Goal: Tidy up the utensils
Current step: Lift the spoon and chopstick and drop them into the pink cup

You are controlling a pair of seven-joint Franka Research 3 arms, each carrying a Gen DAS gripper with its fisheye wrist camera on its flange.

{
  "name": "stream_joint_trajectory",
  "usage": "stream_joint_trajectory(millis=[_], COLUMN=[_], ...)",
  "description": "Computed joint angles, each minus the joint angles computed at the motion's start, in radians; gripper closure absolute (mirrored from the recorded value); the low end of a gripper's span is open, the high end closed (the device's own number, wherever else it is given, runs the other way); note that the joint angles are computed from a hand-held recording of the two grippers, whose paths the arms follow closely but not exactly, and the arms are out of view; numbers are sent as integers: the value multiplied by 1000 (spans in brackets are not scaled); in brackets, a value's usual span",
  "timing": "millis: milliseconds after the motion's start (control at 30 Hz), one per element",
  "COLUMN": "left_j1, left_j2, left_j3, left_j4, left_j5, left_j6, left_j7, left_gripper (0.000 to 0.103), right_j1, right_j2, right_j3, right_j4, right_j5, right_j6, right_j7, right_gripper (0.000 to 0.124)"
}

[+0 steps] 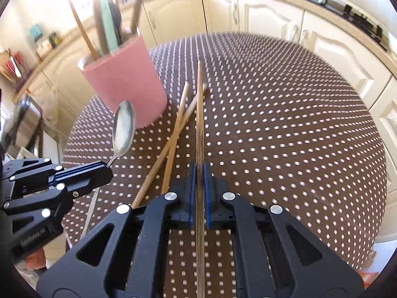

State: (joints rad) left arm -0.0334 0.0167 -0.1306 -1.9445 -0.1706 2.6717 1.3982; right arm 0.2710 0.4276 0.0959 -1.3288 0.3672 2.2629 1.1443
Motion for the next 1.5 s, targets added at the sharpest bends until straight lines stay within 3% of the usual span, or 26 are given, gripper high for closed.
stream_joint_trajectory(millis=[167, 300, 433, 567, 733, 933, 1067, 1133, 1200, 1267, 1500], left_j1=[-25, -76, -141, -189, -6, 109, 250, 279, 262, 248, 158], left_j2=[-105, -164, -221, -278, -289, -231, -171, -134, -90, -44, 105], left_j3=[12, 35, 74, 123, -9, -62, -172, -210, -186, -190, -99], left_j4=[-115, -175, -231, -287, -298, -254, -219, -194, -165, -119, 16], left_j5=[-79, -140, -165, -146, 26, 115, 90, 5, -6, -101, -143], left_j6=[133, 227, 333, 443, 534, 670, 788, 841, 894, 922, 982], left_j7=[77, 145, 192, 192, 22, -64, -65, 5, 7, 97, 122], left_gripper=[100, 100, 100, 100, 100, 100, 100, 100, 100, 100, 100], right_j1=[-72, -92, -68, -22, 19, 53, 64, 64, 57, 52, 38], right_j2=[-155, -288, -382, -404, -376, -318, -255, -209, -164, -120, 40], right_j3=[42, 60, 38, 17, 18, 46, 74, 90, 106, 124, 198], right_j4=[-205, -360, -438, -426, -363, -272, -191, -137, -85, -36, 152], right_j5=[233, 512, 793, 931, 1047, 1134, 1157, 1179, 1197, 1206, 1184], right_j6=[156, 284, 332, 354, 373, 418, 439, 454, 449, 461, 538], right_j7=[-151, -377, -602, -743, -855, -944, -982, -1012, -1027, -1044, -1052], right_gripper=[117, 117, 117, 117, 117, 117, 117, 117, 117, 117, 117])
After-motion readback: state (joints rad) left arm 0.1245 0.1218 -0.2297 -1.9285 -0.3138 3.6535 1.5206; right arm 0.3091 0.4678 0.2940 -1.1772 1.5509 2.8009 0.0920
